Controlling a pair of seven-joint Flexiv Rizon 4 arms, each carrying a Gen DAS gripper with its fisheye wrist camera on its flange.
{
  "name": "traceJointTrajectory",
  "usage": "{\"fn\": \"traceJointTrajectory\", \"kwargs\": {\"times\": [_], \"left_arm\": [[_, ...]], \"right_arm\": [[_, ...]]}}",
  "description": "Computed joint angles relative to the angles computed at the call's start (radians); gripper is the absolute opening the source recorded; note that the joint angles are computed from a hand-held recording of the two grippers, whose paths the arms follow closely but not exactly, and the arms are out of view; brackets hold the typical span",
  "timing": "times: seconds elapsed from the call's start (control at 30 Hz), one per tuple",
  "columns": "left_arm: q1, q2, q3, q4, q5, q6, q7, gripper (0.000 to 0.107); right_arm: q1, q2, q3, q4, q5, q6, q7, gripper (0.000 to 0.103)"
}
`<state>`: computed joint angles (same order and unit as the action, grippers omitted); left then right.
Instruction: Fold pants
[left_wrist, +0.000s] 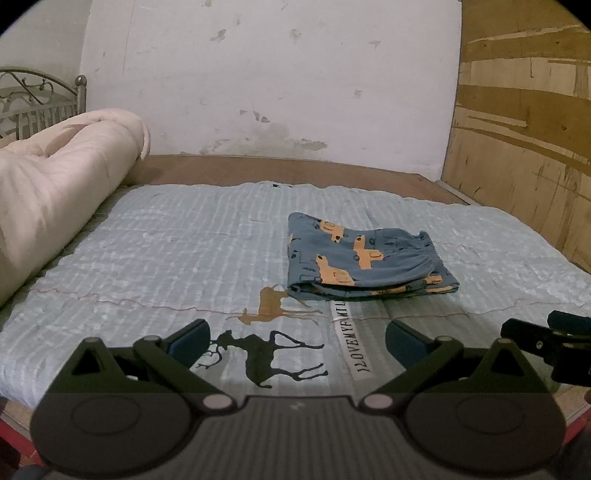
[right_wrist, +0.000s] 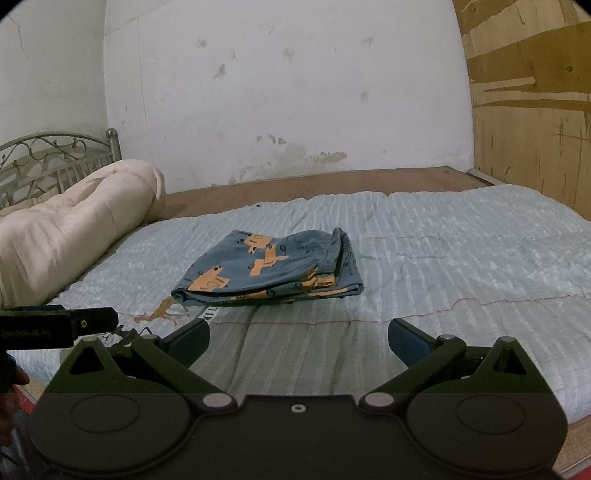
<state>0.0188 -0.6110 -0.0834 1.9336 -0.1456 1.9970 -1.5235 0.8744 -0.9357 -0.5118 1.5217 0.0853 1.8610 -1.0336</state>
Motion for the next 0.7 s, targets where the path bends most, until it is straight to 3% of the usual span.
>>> {"fn": "traceJointTrajectory", "kwargs": {"times": [0.13, 0.5, 0.7], "left_arm": [[-0.045, -0.001, 0.042, -0.011, -0.039, -0.028, 0.018, 0.103], [0.036, -0.008, -0.04, -0.027, 0.007, -0.043, -0.001, 0.103], [0.013, -0.023, -0.015, -0.052, -0.004, -0.054, 0.005, 0.103]], "right_arm": [[-0.006, -0.002, 0.008, -0.003, -0.004, -0.003, 0.0, 0.102], [-0.054, -0.009, 0.054, -0.031, -0.049, -0.026, 0.013, 0.102], [-0.083, -0.017, 0.079, -0.053, -0.076, -0.038, 0.026, 0.102]]}}
